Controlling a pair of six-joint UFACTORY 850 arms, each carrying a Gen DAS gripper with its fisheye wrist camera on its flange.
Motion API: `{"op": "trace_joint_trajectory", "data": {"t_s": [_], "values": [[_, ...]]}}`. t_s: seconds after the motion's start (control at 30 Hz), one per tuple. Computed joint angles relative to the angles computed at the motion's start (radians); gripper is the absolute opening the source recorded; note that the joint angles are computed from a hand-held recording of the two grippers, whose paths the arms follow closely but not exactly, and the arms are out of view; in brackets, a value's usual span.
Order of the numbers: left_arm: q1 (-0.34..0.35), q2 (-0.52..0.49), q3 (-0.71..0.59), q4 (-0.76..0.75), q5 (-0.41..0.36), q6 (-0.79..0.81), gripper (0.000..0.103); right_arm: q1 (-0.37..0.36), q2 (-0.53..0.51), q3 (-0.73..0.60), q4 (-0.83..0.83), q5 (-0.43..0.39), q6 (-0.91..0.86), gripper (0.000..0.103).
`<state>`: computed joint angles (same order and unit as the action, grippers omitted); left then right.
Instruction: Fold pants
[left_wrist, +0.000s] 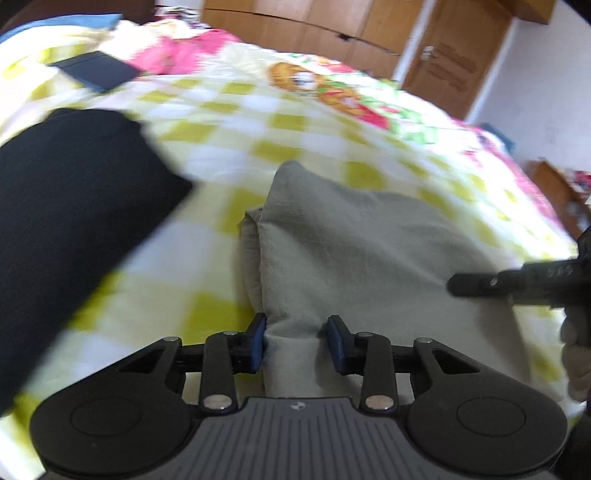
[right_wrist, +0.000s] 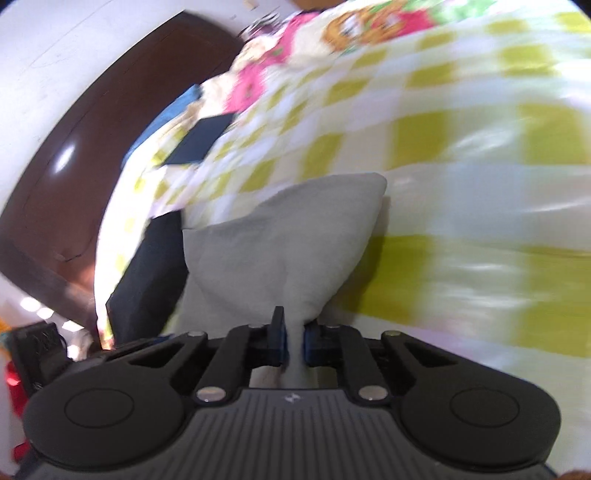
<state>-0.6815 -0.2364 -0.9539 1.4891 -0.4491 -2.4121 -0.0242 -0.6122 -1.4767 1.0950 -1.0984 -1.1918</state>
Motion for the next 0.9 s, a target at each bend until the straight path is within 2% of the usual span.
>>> {"op": "trace_joint_trajectory", "data": {"t_s": [0.1,0.2,0.27,0.33,0.37,0.47,0.53,0.6,0.73,0.8,0.9], "values": [[0.006,-0.091,-0.102,0.1,0.069,-0.001,0.048,-0.051,0.034,0.023,-0.009,0.108,0.003,0.01],[0.011,-0.17,-0.197,0.119,0.135,0.037,0.052,-0.089,0.04,-0.003,-0.098,0.191,0.091,0.024],[-0.005,-0.183,-0.227,0.025,0.103,0.157,0.052,-0.106,0.071,0.011,-0.106,0.267,0.051,0.024],[-0.034,-0.177,-0.241,-0.094,0.029,0.312,0.051,-0.113,0.097,0.017,-0.066,0.316,-0.043,0.024],[-0.047,-0.171,-0.242,-0.126,-0.004,0.348,0.051,-0.112,0.094,0.002,-0.034,0.301,-0.087,0.024],[-0.092,-0.161,-0.247,-0.152,-0.101,0.364,0.051,-0.072,0.048,-0.07,0.027,0.187,-0.167,0.024],[-0.107,-0.173,-0.263,-0.122,-0.145,0.34,0.051,-0.018,0.001,-0.121,0.018,0.13,-0.168,0.023],[-0.124,-0.182,-0.267,-0.053,-0.177,0.29,0.051,0.041,-0.047,-0.164,0.005,0.107,-0.173,0.023],[-0.113,-0.21,-0.294,-0.124,-0.091,0.363,0.051,0.134,-0.113,-0.213,-0.052,0.106,-0.165,0.023],[-0.125,-0.226,-0.305,-0.165,-0.106,0.416,0.051,0.157,-0.133,-0.215,-0.102,0.103,-0.145,0.023],[-0.137,-0.232,-0.307,-0.173,-0.12,0.43,0.052,0.163,-0.133,-0.192,-0.086,0.125,-0.192,0.021]]}}
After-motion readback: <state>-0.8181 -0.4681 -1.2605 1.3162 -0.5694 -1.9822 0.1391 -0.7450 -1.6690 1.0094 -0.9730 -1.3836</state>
